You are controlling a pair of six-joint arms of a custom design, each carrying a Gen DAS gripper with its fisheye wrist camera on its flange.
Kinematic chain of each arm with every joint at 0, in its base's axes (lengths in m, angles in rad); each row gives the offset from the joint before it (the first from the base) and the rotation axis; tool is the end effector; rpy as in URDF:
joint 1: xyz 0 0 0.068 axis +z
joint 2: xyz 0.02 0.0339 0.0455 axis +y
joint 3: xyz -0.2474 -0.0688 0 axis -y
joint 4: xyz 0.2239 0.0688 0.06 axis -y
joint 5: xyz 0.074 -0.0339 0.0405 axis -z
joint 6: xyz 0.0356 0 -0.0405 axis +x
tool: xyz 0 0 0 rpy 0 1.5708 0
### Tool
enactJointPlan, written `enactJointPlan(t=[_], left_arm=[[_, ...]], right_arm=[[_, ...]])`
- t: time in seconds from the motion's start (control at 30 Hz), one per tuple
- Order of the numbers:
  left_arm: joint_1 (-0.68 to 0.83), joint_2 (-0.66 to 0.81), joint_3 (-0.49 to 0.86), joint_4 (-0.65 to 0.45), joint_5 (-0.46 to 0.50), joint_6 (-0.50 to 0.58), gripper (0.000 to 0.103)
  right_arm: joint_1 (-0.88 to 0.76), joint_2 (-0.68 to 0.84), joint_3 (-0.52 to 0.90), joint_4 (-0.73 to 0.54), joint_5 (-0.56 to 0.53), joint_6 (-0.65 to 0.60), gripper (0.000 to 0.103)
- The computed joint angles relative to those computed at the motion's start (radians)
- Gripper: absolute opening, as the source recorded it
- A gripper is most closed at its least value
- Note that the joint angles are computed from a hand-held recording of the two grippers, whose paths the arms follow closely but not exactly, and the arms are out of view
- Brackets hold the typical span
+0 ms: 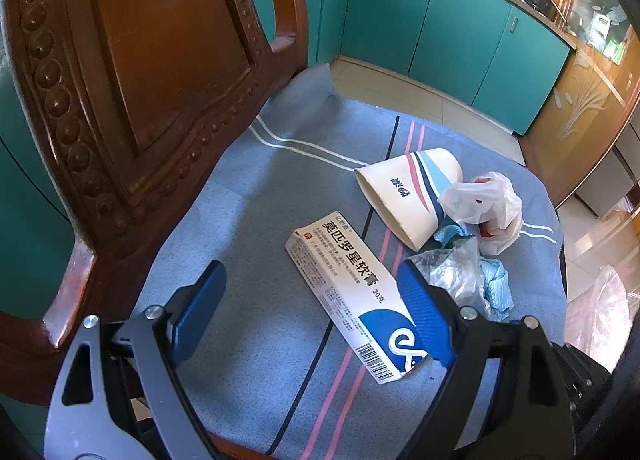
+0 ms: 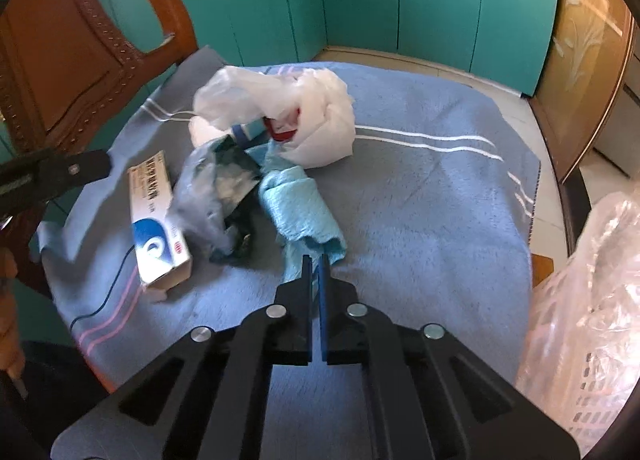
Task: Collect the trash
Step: 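Grasp the white ointment box with the left gripper while the right gripper grasps the blue cloth wipe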
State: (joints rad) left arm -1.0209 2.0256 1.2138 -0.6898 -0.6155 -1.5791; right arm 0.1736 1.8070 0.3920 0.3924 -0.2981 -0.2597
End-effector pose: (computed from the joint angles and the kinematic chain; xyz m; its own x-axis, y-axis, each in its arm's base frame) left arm 0.1918 -0.2735 0.1118 -0.6709 -0.4678 -0.5754 -0.5269 0.8467 -0.0739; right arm 0.2230 0.0497 0.0500 -0.7313 -0.3775 -0.5680 -0.5212 0.8465 0.1084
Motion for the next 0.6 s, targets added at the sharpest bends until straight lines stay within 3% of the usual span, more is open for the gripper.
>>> enactJointPlan(t=[0.17, 0.33, 0.6], left_arm=[[-0.004, 0.007, 0.014, -0.004, 0.000, 0.001, 0.088], [-0.006, 0.019, 0.026, -0.011, 0.002, 0.005, 0.089], [-0.001, 0.006, 0.003, 0.006, 0.007, 0.001, 0.089]], right_arm=[[-0.041, -0.089, -0.038, -0.034, -0.043, -0.026, 0.003], [-0.062, -0.076, -0.016, -0.057, -0.054, -0.025, 0.004], [-0.058, -0.053, 0.001, -0.041, -0.050, 0.014, 0.014]])
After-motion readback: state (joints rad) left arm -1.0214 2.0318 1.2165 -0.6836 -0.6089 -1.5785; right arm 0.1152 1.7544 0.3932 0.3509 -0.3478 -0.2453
